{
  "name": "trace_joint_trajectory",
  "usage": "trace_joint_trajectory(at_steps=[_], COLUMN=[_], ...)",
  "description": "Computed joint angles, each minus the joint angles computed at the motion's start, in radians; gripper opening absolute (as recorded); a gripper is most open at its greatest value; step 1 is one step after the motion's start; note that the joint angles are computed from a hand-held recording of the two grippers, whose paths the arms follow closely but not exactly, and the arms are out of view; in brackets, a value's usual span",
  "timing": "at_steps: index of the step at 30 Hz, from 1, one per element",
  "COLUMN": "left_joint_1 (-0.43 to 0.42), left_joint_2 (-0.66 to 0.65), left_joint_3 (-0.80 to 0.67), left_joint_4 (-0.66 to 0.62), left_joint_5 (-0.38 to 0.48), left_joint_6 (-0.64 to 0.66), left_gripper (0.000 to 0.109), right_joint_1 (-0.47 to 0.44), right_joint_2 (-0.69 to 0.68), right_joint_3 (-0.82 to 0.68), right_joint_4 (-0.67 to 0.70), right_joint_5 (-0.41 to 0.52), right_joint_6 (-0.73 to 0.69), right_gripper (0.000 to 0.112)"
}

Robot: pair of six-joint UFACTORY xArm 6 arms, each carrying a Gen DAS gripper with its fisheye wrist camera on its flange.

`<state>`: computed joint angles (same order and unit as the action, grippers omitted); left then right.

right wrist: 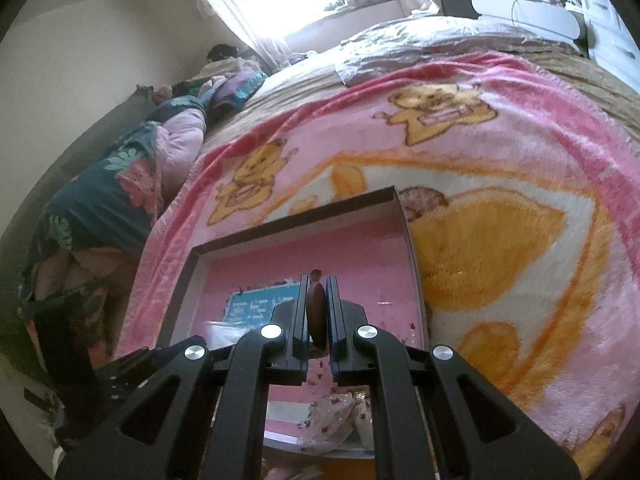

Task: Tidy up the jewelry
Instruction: 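Lift and carry the earring card over the box with left tool while right carries the brown clip, then open both tools to drop the earring card and brown clip into the box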

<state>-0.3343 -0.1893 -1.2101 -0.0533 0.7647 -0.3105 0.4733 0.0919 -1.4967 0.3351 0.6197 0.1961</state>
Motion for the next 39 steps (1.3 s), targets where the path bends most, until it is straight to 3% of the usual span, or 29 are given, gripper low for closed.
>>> trace_joint_trajectory(at_steps=[11, 12, 14, 20, 24, 29, 39], left_joint_1=[0.024, 0.025, 0.029, 0.037, 0.041, 0.045, 0.051], left_joint_2=[-0.047, -0.052, -0.065, -0.09, -0.105, -0.12, -0.178], left_joint_3=[0.017, 0.018, 0.021, 0.029, 0.033, 0.037, 0.064], left_joint_4=[-0.003, 0.002, 0.004, 0.008, 0.013, 0.011, 0.019], left_joint_5=[0.023, 0.023, 0.027, 0.039, 0.037, 0.041, 0.039], left_joint_6=[-0.031, -0.035, -0.042, -0.056, -0.064, -0.075, -0.112], left_gripper=[0.069, 0.07, 0.073, 0.076, 0.077, 0.082, 0.093], right_joint_1=[0.004, 0.006, 0.01, 0.015, 0.015, 0.017, 0.012], right_joint_2=[0.01, 0.004, -0.01, -0.047, -0.065, -0.105, -0.185], right_joint_3=[0.02, 0.028, 0.047, 0.088, 0.1, 0.132, 0.171], right_joint_4=[-0.004, -0.012, -0.023, -0.043, -0.044, -0.064, -0.1], right_joint_5=[0.053, 0.049, 0.037, 0.003, -0.007, -0.045, -0.066], right_joint_6=[0.011, 0.01, 0.019, 0.03, 0.022, 0.028, 0.032], right_gripper=[0.009, 0.012, 0.029, 0.047, 0.051, 0.065, 0.071])
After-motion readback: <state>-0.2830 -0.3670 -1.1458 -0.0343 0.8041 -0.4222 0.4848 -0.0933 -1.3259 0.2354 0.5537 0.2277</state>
